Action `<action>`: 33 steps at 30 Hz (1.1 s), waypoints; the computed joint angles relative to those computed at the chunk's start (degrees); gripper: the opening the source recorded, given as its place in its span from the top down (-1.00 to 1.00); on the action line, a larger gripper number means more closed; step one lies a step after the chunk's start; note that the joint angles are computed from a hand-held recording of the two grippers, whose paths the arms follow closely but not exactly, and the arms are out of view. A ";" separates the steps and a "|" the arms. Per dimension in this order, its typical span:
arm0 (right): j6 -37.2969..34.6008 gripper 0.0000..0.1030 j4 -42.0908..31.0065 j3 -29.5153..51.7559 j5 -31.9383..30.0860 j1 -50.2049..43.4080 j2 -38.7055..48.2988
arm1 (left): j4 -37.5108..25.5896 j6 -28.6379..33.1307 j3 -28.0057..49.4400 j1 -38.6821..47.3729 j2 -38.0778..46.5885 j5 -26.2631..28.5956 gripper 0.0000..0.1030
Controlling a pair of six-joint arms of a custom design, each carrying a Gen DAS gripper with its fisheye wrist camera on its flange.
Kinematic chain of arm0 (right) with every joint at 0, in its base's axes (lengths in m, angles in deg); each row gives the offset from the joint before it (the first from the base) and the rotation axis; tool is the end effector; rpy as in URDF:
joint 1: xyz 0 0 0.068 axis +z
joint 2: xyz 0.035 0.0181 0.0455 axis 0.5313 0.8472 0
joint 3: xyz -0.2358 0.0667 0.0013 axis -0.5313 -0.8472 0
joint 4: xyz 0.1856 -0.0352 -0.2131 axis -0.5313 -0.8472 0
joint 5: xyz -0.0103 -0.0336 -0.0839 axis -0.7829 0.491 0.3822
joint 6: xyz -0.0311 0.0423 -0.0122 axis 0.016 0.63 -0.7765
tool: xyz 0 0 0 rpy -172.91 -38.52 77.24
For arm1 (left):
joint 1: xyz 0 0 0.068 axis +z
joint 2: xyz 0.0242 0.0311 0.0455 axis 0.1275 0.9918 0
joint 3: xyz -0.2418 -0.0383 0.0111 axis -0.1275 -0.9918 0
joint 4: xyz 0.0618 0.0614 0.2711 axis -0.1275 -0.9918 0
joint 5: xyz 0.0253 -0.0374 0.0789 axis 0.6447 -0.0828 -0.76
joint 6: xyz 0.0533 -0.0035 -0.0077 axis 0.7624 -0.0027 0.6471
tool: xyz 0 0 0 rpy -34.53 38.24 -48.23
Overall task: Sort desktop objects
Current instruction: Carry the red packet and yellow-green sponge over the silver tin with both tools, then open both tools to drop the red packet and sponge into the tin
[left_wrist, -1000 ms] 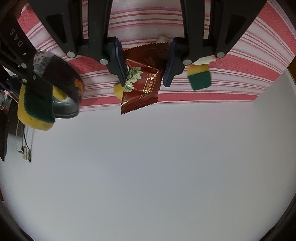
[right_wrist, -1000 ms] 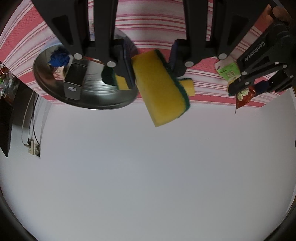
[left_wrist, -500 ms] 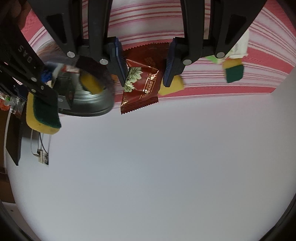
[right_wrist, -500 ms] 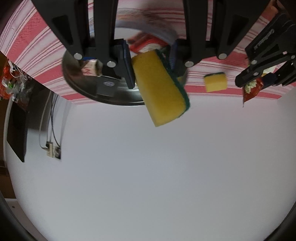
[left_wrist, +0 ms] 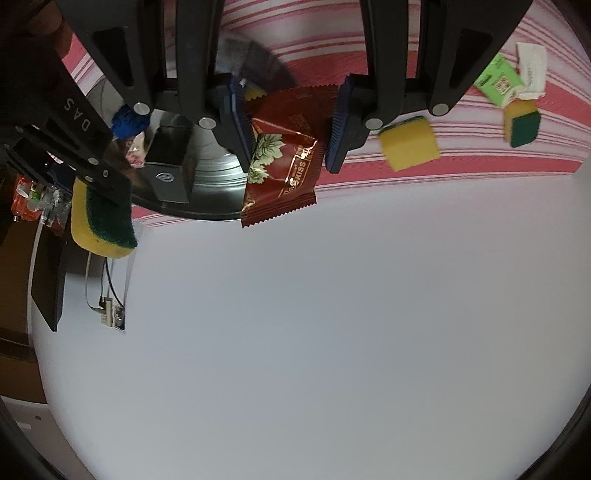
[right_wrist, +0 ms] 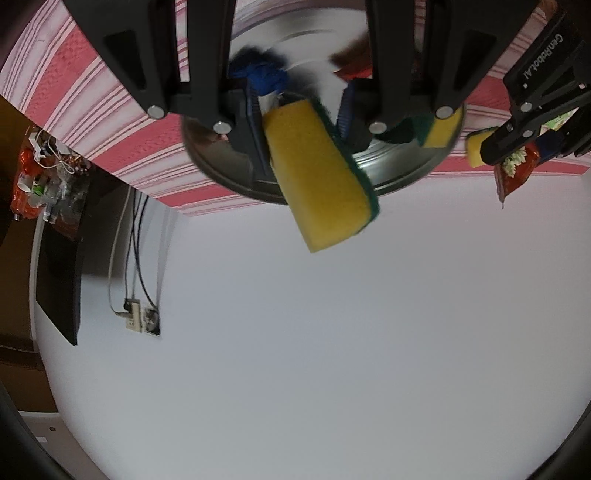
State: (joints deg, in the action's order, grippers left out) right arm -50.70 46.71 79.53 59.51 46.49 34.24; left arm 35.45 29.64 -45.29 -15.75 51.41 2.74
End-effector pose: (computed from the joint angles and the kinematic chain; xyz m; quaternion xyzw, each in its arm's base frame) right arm 0.1984 0.0344 0.1850 0.1063 0.8031 -0.0640 0.5828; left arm 0.2285 -0.0956 0.1806 0.1411 0.8104 -0.1019 0.5594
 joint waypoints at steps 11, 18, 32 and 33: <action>-5.35 0.33 4.50 1.67 -5.28 -9.35 7.00 | 2.79 -2.83 5.09 -4.82 9.12 -1.90 0.20; -6.65 0.33 6.30 2.95 -6.52 -11.96 10.98 | 3.28 -3.49 7.23 -5.66 12.51 -1.81 0.20; -6.55 0.33 7.87 4.61 -7.41 -12.98 15.84 | 2.26 -2.84 8.24 -4.64 14.92 -1.32 0.20; -6.54 0.33 7.90 4.65 -7.46 -13.05 15.96 | 2.20 -2.81 8.20 -4.46 14.99 -1.27 0.20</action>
State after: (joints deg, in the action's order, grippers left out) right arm -57.24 54.61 84.18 52.05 33.44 50.20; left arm 37.66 26.83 -37.09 -20.21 66.40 1.48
